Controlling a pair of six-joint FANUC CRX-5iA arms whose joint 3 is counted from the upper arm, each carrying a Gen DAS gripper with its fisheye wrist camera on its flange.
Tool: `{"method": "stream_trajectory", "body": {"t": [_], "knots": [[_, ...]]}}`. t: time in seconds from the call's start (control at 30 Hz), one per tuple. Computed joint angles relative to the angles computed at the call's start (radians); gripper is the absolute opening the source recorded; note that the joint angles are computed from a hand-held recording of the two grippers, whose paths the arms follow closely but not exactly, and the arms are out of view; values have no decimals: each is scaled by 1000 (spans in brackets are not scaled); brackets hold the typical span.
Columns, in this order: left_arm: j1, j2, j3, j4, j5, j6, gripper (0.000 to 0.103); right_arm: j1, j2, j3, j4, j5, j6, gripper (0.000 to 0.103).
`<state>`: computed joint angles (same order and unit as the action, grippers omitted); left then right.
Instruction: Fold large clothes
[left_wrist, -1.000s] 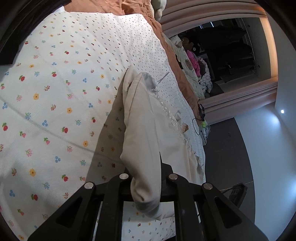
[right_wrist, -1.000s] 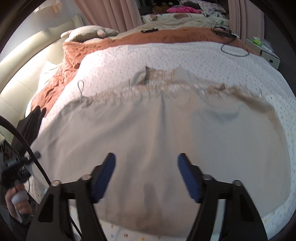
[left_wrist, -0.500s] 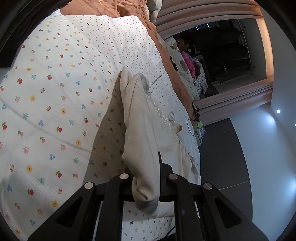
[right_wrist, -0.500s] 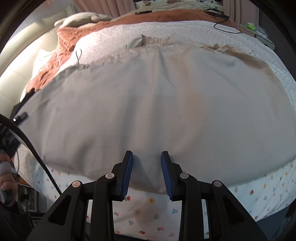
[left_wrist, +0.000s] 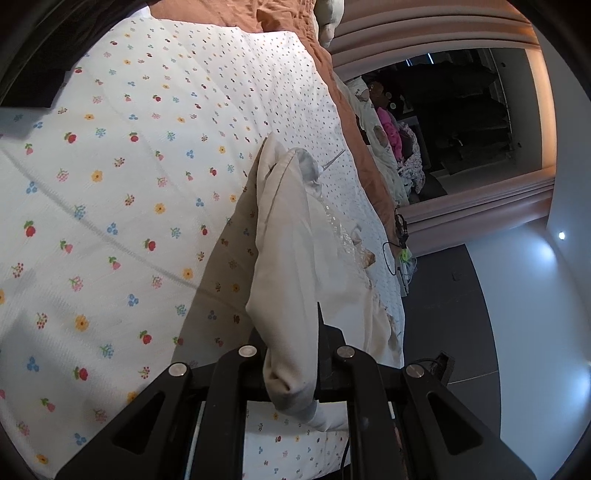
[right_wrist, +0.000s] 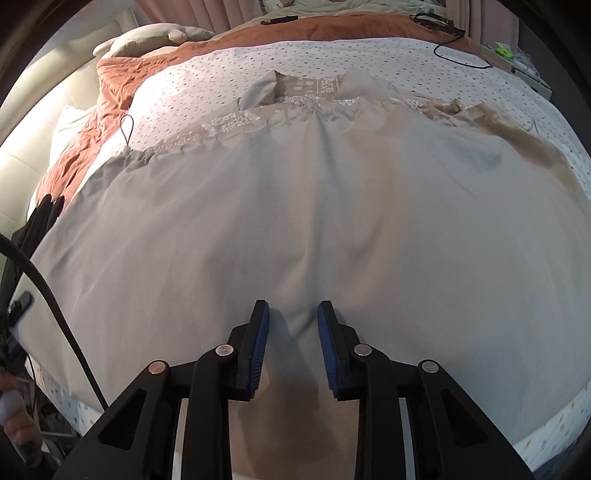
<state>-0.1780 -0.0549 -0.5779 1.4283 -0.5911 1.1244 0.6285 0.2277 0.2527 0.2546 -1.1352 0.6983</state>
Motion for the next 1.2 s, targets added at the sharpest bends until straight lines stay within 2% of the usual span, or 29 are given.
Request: {"method": "stream_trajectory", "body": {"t": [0.2,0.37,0.5,0.6,0.83,1.0,1.2], "knots": [[0,-1,-5,-15,10,26,13,-55,107,139,-36,-29,60,13],[-6,-1,-20,19,16,15,13,-86,203,269,-50,-77,95,11],[-17,0,-27,92,10,-32,13,-111,298,414,-73,-155,175,11],[-59,-5,-32,234,17,-145,13,-131,316,482,-130,-197,196,11],[-92,24,45,307,-23,-229,12,-107,113,230,-173,-51,153,12],[-110,56,125,315,-51,-265,13,-74,12,111,-210,-23,157,11],[-122,102,238,260,-76,-247,13,-11,-86,-37,-150,8,83,11]]}}
